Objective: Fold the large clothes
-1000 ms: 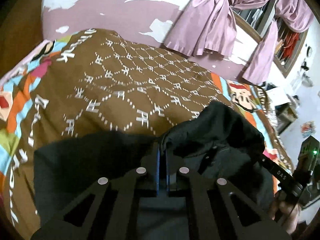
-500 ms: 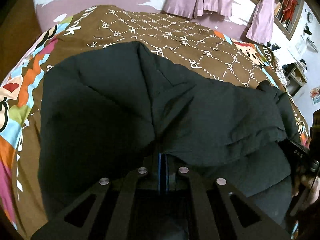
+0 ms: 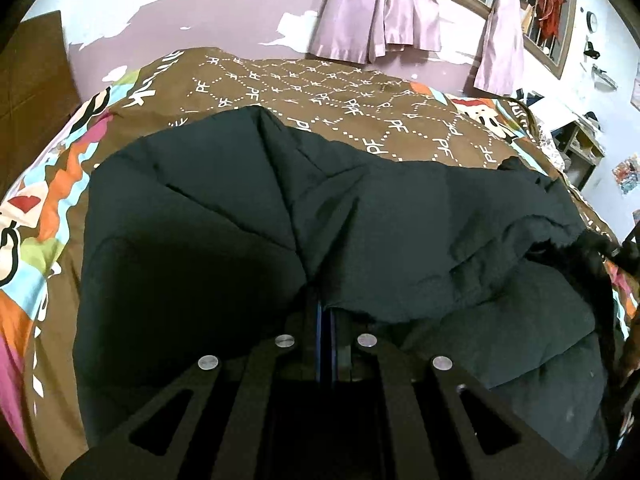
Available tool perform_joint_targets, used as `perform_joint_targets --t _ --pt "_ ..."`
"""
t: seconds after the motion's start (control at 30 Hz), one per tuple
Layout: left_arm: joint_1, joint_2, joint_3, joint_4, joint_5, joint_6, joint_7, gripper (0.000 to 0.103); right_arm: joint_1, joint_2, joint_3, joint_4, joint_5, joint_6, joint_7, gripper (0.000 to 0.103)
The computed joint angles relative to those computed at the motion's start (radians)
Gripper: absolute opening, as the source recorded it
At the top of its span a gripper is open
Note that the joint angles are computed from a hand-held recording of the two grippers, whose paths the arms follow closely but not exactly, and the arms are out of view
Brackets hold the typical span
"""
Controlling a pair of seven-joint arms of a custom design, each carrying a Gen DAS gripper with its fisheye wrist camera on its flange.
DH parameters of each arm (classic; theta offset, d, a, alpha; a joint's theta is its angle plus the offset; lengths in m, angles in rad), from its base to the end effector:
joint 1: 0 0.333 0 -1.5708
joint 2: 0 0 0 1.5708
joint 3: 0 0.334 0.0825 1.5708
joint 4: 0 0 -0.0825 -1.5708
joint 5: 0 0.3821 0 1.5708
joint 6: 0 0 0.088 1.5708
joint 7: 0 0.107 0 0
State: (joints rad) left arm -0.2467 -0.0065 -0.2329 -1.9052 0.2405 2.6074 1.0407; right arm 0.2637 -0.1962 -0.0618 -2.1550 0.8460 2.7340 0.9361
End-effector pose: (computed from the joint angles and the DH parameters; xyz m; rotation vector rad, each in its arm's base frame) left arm 0.5342 -0.2840 0.5979 -1.7537 1.9624 -0.8590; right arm 0.5291 0.0766 0.5811 -1.6990 1.4239 -0.3182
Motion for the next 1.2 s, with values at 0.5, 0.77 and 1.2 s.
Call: perform_joint_targets --t 0.5,0.77,1.2 --pt "-0.015 -0.023 -0.010 0.019 0.067 -0.074 0.030 0.003 -0.044 0.180 0.079 0.169 -0.334 -0.151 0.227 0.020" --pt "-0.028 -0.084 -0.014 -0.076 -0.090 0.171 0.162 0.003 -0.072 0.192 0.082 0.168 -0.245 -0.191 0.197 0.016" --pt "-0.064 0.313 0.006 0.444 -0.141 -0.368 0.141 0.004 -0.093 0.304 0.090 0.292 -0.345 -0.300 0.323 0.010"
